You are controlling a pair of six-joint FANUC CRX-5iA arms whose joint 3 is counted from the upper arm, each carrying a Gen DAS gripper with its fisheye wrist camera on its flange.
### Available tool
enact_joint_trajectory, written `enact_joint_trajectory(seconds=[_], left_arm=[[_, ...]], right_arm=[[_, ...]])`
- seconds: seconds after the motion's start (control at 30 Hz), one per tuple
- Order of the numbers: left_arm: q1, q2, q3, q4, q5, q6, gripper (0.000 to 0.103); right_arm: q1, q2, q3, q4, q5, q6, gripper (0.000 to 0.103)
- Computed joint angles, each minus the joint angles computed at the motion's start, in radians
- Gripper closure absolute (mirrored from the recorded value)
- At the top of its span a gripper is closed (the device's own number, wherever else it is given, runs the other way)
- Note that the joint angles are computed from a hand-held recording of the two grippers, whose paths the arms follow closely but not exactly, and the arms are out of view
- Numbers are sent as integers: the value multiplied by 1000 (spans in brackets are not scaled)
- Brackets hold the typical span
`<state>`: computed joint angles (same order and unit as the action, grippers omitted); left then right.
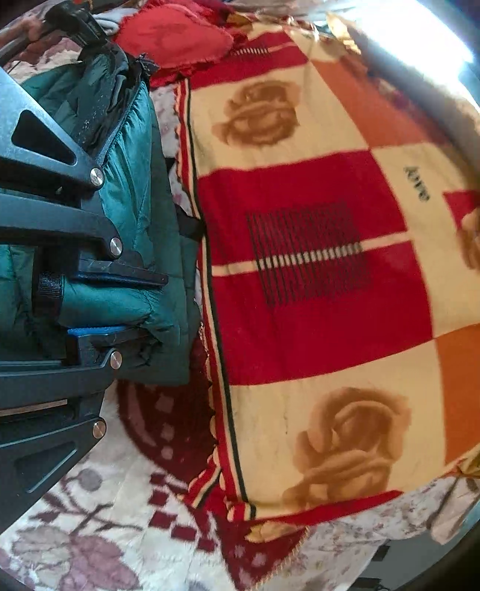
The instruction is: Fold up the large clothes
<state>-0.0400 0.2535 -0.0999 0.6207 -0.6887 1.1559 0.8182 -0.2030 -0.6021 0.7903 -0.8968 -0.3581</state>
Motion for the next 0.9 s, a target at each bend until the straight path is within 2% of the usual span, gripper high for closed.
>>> enact_joint_trajectory(seconds=[0.1, 0.17, 0.27, 0.4, 0.43, 0.47, 0.5, 0.53, 0.57, 0.6, 0.63, 0.7, 0.77, 0.83, 0.9], left_arm=[[-2, 63, 55, -27, -42, 55, 86], [2, 82, 45, 25, -44, 43, 85], [6, 91, 36, 72, -51, 2, 84], [25, 90, 50, 110, -109, -33, 81], [32, 85, 45, 139, -122, -49, 79], [35, 82, 42, 155, -129, -58, 77], [36, 74, 36, 170, -128, -70, 70], [35, 65, 30, 177, -123, -78, 63], [34, 54, 19, 186, -113, -90, 60], [33, 44, 10, 188, -99, -94, 50], [28, 16, -19, 191, -47, -99, 37], [20, -25, -77, 238, 25, -137, 29], [21, -28, -78, 233, 13, -138, 29], [14, -33, -82, 217, 2, -129, 29], [-12, -44, -84, 138, 34, -91, 29]], right_arm=[[-48, 46, 10, -40, 58, 21, 82], [-64, 69, 9, -51, 85, 14, 77], [-58, 56, -26, 14, 99, -60, 72], [-46, 0, -53, 59, 97, -98, 67], [-44, -15, -59, 71, 102, -101, 59], [-42, -23, -61, 81, 106, -101, 39], [-36, -30, -61, 97, 98, -106, 27], [-11, -30, -50, 115, 37, -113, 18], [3, -32, -47, 132, 7, -116, 18], [10, -37, -46, 137, -1, -112, 18], [21, -51, -49, 144, -4, -121, 18], [42, -61, -54, 156, -12, -155, 18], [57, -44, -36, 137, 3, -106, 18], [78, 5, 14, 87, 5, 0, 18], [91, 56, 55, 73, 17, 74, 18]])
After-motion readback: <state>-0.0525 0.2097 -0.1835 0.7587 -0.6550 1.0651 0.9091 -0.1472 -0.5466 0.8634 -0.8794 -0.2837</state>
